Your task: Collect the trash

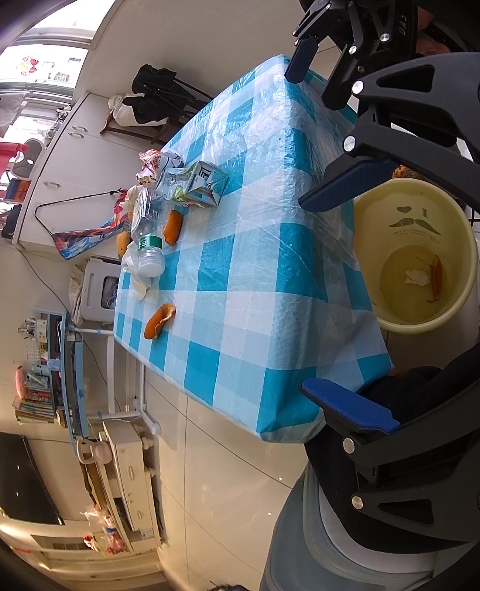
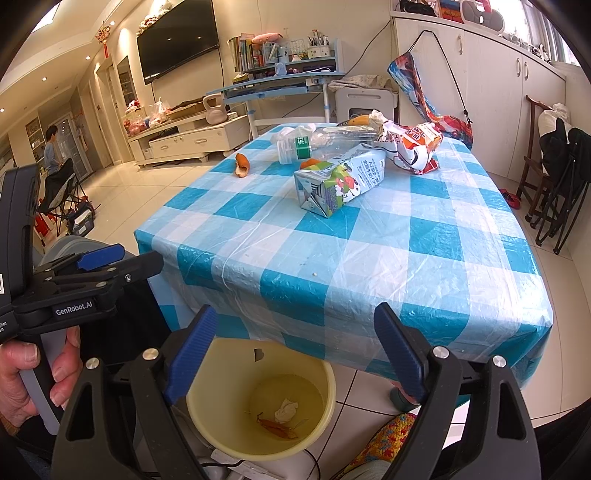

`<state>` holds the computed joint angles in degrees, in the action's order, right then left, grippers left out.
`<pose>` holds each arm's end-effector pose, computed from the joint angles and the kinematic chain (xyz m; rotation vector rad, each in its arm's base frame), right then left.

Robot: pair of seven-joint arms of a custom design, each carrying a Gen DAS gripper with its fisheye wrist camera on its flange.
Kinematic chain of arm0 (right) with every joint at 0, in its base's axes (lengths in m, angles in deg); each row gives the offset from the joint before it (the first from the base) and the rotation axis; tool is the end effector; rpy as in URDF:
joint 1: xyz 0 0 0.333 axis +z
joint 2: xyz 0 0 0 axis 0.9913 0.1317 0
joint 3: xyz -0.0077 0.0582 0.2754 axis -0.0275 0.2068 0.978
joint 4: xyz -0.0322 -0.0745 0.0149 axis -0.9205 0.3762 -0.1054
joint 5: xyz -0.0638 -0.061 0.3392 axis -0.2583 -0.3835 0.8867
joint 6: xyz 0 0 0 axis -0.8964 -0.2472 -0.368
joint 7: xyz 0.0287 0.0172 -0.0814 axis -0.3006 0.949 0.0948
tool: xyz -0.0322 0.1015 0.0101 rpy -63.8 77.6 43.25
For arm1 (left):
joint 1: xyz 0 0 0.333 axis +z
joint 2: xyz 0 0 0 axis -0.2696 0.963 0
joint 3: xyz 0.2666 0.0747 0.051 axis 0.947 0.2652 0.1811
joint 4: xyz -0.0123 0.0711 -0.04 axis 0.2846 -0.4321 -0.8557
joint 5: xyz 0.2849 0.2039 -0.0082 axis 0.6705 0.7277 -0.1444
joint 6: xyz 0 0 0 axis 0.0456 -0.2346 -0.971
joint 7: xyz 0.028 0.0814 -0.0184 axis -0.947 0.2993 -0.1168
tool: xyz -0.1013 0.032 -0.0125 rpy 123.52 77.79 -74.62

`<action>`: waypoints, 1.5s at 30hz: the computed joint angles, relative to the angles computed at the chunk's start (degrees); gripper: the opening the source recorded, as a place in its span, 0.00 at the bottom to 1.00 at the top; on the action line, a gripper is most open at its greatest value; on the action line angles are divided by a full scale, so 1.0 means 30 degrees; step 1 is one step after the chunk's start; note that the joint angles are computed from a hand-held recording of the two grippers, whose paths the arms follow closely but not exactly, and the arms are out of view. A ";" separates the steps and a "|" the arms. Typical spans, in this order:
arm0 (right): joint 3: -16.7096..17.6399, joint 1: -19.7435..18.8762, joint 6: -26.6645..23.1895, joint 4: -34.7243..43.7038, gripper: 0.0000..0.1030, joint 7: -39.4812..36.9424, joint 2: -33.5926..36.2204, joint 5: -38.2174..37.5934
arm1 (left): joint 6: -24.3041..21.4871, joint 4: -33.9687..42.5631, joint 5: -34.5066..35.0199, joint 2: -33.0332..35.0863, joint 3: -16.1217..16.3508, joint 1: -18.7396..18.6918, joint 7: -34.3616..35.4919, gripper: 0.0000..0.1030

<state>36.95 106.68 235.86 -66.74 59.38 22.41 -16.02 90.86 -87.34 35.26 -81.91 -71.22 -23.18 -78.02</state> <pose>0.5360 0.2957 0.5085 -2.0654 1.1439 -0.2879 0.4921 -0.1976 0.4583 -1.9717 1.4608 -0.7802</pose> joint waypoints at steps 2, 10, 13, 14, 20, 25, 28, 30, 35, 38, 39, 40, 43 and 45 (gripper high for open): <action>-0.0003 0.0003 0.0000 0.0000 0.81 -0.0001 0.0000 0.0001 | 0.0000 0.0000 0.0000 0.0000 -0.0002 0.0002 0.0000 0.86; -0.0035 0.0015 0.0047 0.0130 0.81 0.0073 0.0069 -0.0062 | -0.0025 0.0004 0.0003 -0.0012 -0.0004 0.0003 0.0013 0.86; -0.0043 0.0020 0.0123 0.0173 0.81 0.0105 0.0090 -0.0076 | -0.0018 0.0009 -0.0008 -0.0003 -0.0006 0.0001 0.0013 0.86; -0.0050 0.0029 0.0151 0.0183 0.81 0.0137 0.0095 -0.0099 | -0.0018 0.0009 -0.0008 -0.0003 -0.0006 0.0001 0.0013 0.86; -0.0051 0.0050 0.0211 0.0163 0.81 0.0176 0.0112 -0.0162 | -0.0020 0.0005 -0.0072 -0.0010 -0.0007 0.0002 0.0084 0.86; -0.0051 0.0057 0.0246 0.0149 0.81 0.0207 0.0110 -0.0172 | -0.0022 0.0009 -0.0103 -0.0011 -0.0004 0.0000 0.0099 0.86; -0.0054 0.0069 0.0287 0.0154 0.81 0.0223 0.0128 -0.0197 | -0.0029 0.0018 -0.0091 -0.0002 -0.0009 -0.0004 0.0094 0.86; -0.0058 0.0064 0.0262 0.0201 0.81 0.0226 0.0160 -0.0204 | -0.0029 0.0018 -0.0091 -0.0002 -0.0009 -0.0005 0.0094 0.86; -0.0055 0.0073 0.0301 0.0145 0.81 0.0237 0.0124 -0.0211 | -0.0041 0.0025 -0.0112 -0.0001 -0.0009 -0.0009 0.0109 0.86; -0.0058 0.0080 0.0342 0.0123 0.81 0.0270 0.0117 -0.0218 | -0.0040 0.0024 -0.0119 -0.0005 -0.0008 -0.0009 0.0122 0.86; -0.0053 0.0078 0.0350 0.0114 0.81 0.0258 0.0111 -0.0210 | -0.0047 0.0027 -0.0142 -0.0006 -0.0007 -0.0009 0.0148 0.86; -0.0053 0.0077 0.0350 0.0114 0.81 0.0258 0.0111 -0.0210 | -0.0048 0.0027 -0.0146 -0.0005 -0.0009 -0.0011 0.0149 0.86; -0.0052 0.0079 0.0373 0.0093 0.81 0.0251 0.0101 -0.0209 | -0.0052 0.0029 -0.0136 -0.0005 -0.0011 -0.0010 0.0141 0.86; -0.0053 0.0072 0.0365 0.0134 0.81 0.0245 0.0135 -0.0203 | -0.0052 0.0029 -0.0136 -0.0005 -0.0010 -0.0010 0.0141 0.86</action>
